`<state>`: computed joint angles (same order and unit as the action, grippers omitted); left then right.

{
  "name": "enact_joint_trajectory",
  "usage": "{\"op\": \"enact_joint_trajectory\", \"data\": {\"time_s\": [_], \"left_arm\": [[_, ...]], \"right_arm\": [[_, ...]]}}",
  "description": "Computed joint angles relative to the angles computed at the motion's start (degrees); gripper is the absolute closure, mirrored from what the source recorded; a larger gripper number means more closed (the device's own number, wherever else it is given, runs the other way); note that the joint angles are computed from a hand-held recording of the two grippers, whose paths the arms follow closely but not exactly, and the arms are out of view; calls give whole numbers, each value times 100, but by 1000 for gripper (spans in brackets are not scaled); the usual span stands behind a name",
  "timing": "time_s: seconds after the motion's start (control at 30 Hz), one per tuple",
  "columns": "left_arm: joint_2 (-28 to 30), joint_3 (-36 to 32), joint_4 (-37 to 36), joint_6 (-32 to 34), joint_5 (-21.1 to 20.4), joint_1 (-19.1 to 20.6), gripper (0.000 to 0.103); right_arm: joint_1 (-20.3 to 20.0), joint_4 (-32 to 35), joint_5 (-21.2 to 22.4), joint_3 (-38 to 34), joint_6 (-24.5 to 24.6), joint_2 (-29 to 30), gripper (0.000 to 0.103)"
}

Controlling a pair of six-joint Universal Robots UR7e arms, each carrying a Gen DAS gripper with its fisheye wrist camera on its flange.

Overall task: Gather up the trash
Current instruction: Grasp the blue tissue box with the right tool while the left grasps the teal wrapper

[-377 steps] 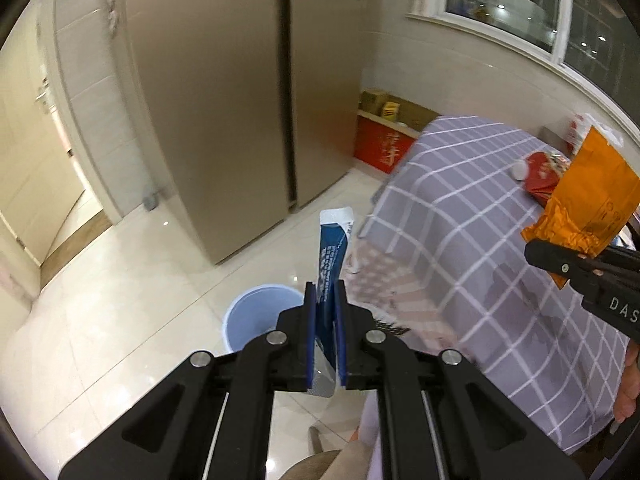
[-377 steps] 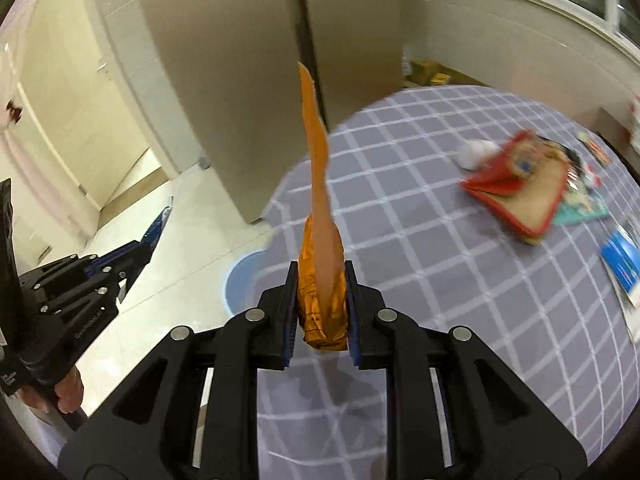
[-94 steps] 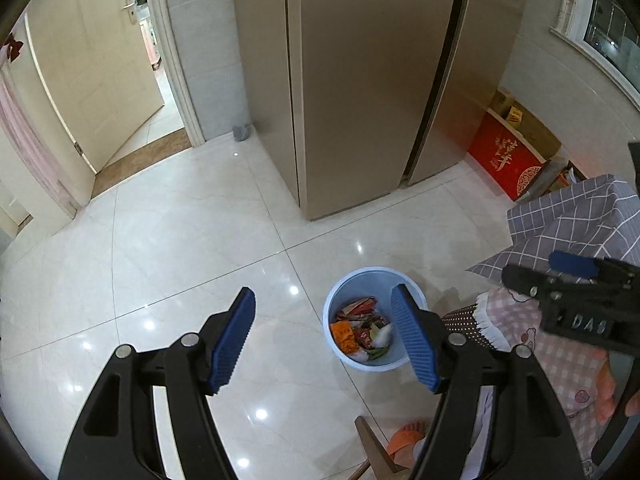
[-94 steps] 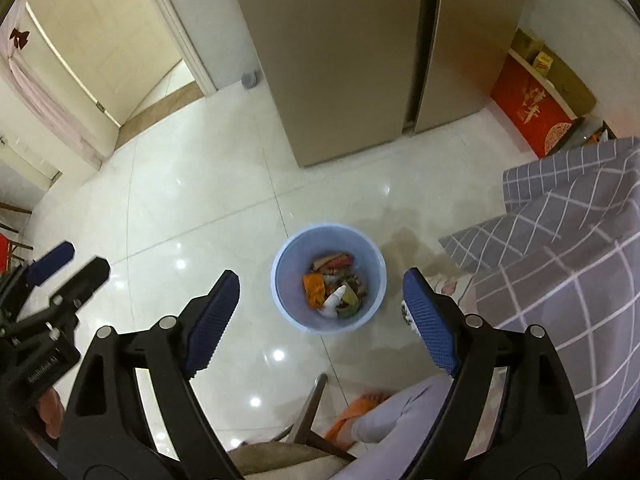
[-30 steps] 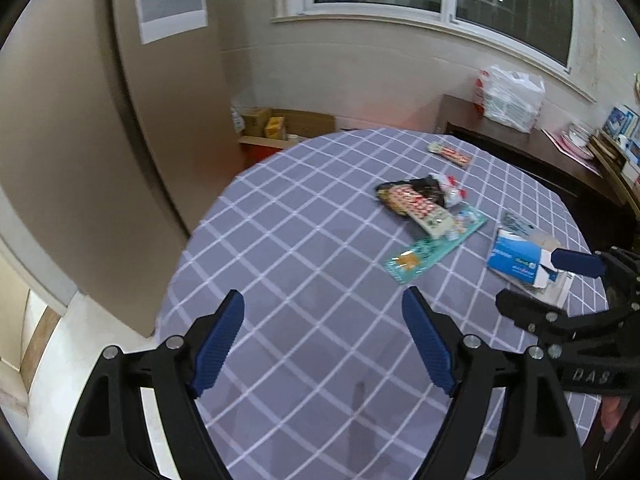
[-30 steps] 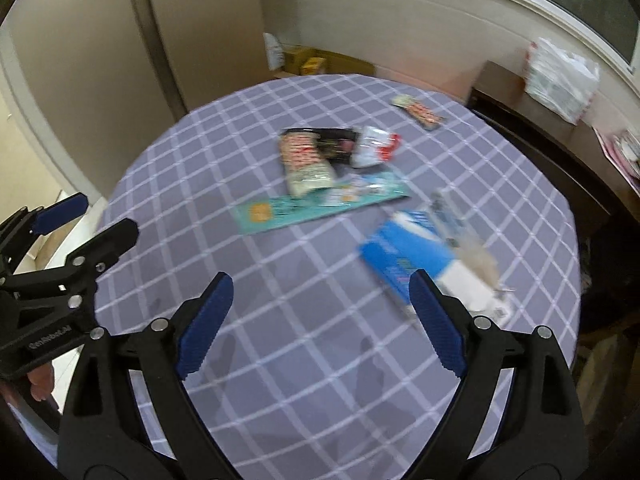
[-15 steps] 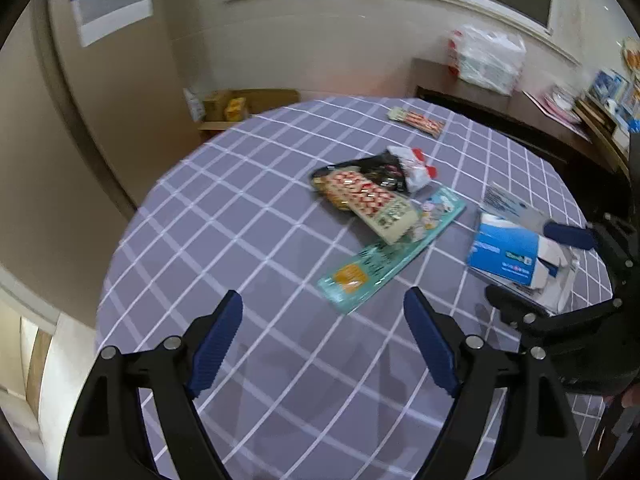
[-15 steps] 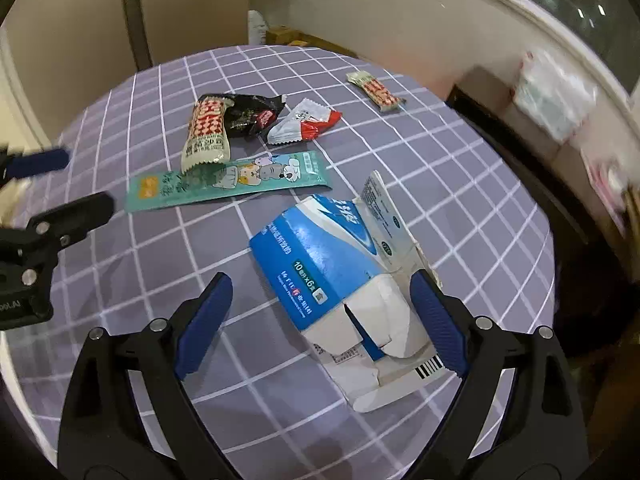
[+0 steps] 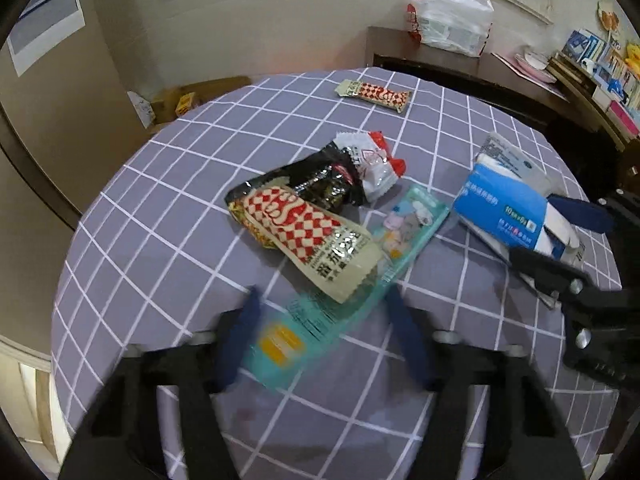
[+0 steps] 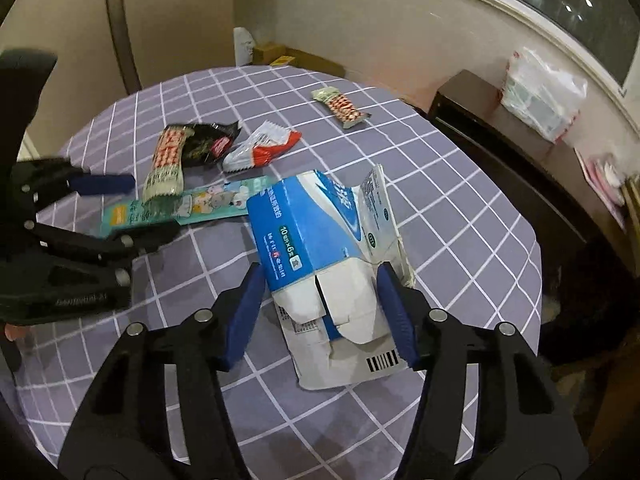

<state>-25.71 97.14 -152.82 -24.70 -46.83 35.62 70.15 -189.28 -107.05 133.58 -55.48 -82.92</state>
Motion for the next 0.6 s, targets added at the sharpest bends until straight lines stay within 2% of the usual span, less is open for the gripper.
{"op": "enact_joint_trajectory", "data": {"time_s": [0.2, 0.27, 0.6], "left_arm": [[-114, 190, 90, -3, 45, -107, 73], [-132, 261, 98, -70, 70, -161, 74], [-398, 804, -55, -552, 116, -448, 74]], "right_arm": [[-79, 669, 158, -149, 545, -261, 47], [-96, 658, 148, -128, 608, -312, 51], [-187, 768, 319, 153, 771, -789, 54]]}}
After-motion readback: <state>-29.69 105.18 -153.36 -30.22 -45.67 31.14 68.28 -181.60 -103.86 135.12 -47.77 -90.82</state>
